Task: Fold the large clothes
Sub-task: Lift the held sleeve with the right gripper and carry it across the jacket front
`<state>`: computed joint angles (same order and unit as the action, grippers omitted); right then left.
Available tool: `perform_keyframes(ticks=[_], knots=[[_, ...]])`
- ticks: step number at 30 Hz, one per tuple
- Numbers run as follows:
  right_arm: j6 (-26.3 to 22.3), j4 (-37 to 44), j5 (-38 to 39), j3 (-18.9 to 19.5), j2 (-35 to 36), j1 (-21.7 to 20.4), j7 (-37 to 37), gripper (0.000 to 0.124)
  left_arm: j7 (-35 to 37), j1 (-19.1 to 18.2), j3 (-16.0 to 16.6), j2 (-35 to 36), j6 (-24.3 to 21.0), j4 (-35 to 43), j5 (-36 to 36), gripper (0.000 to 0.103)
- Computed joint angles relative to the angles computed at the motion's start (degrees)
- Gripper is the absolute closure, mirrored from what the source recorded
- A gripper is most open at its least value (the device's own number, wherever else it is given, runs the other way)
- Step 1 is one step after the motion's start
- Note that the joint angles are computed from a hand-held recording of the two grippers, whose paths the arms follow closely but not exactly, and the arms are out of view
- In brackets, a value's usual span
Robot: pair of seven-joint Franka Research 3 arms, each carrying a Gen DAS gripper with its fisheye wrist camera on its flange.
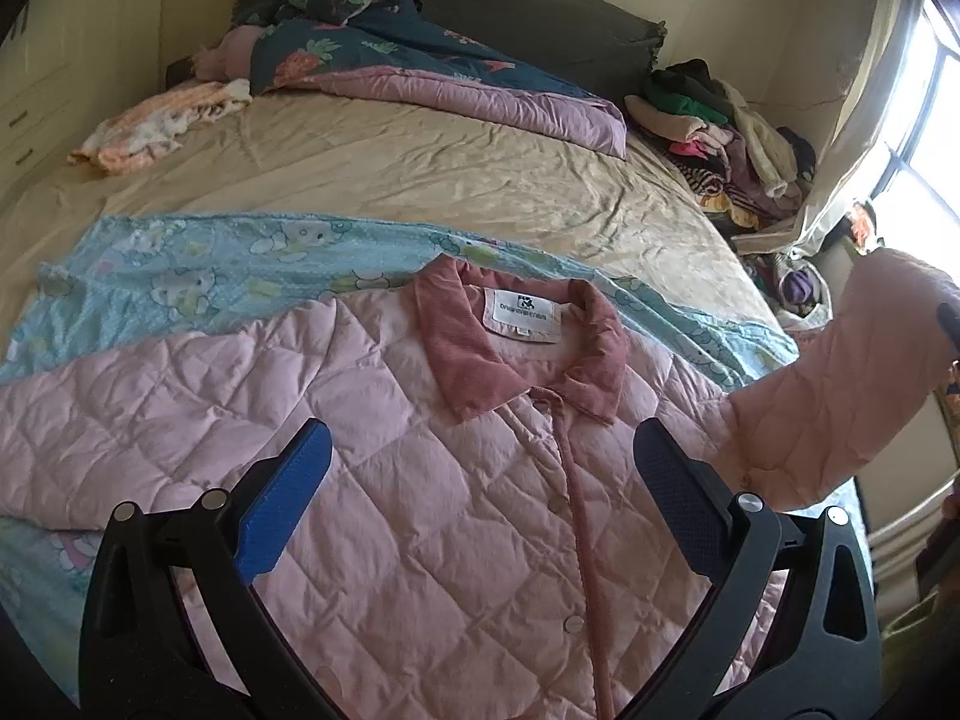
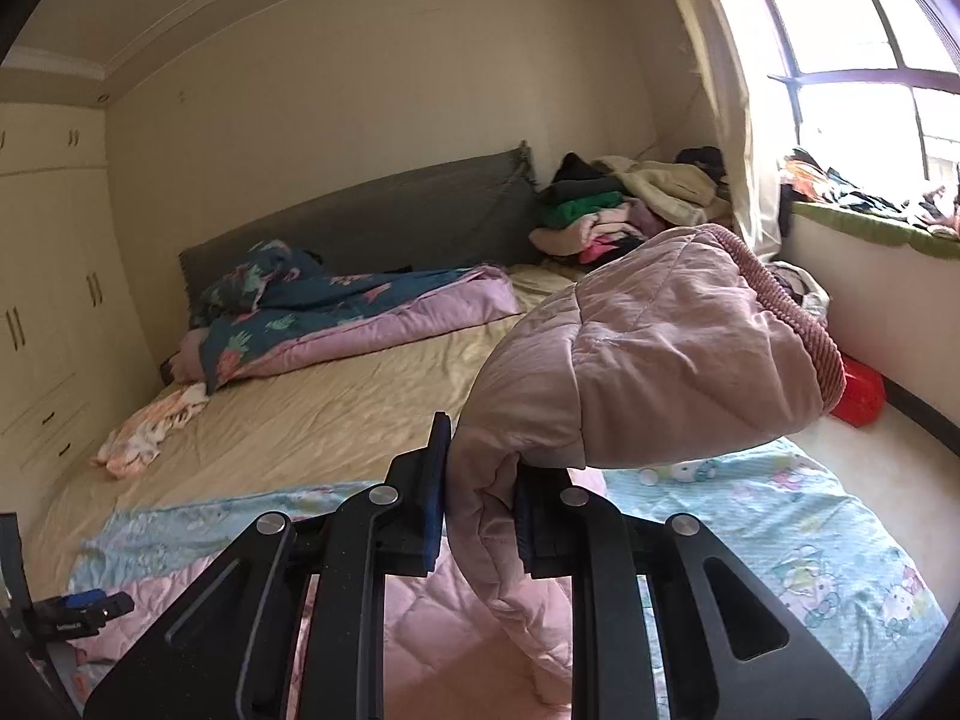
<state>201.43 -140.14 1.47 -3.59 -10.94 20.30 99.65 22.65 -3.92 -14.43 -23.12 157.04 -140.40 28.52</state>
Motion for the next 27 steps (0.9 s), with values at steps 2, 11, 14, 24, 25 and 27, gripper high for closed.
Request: perform_keyframes(ticks=[2,11,14,24,25,27], knots=[[-0.28,0.92,1.45,1.92,0.78,-0.46,-1.16,0.106,-0.03,0.03,0.37,-0.50,0.23,-0.74,-0.22,0.008],[-0.36,4.14,4.43,6.47,4.94,0.87,-4.94,0.106,0.95,0.38,2.06,-2.91,2.45,-4.66,-2.87,0.008],[0.21,4.59,4.21,7.57,6.56,1.41,-5.62,0.106,1.56,0.39,2.59,-3.79,3.53,-6.07,-4.03,0.008],[-0.48,6.80,1.77,11.28,12.87,2.78,-5.99,0.106,2.94,1.64,3.15,-5.59,6.65,-9.49,-7.35,0.008],[-0.86,7.13,1.70,11.72,13.59,2.92,-6.11,0.106,2.82,1.92,3.01,-5.80,6.78,-9.73,-7.41,0.008],[-1.45,7.51,3.02,12.33,14.85,3.68,-8.06,0.106,2.89,2.13,3.13,-6.03,7.22,-10.12,-7.72,0.008]])
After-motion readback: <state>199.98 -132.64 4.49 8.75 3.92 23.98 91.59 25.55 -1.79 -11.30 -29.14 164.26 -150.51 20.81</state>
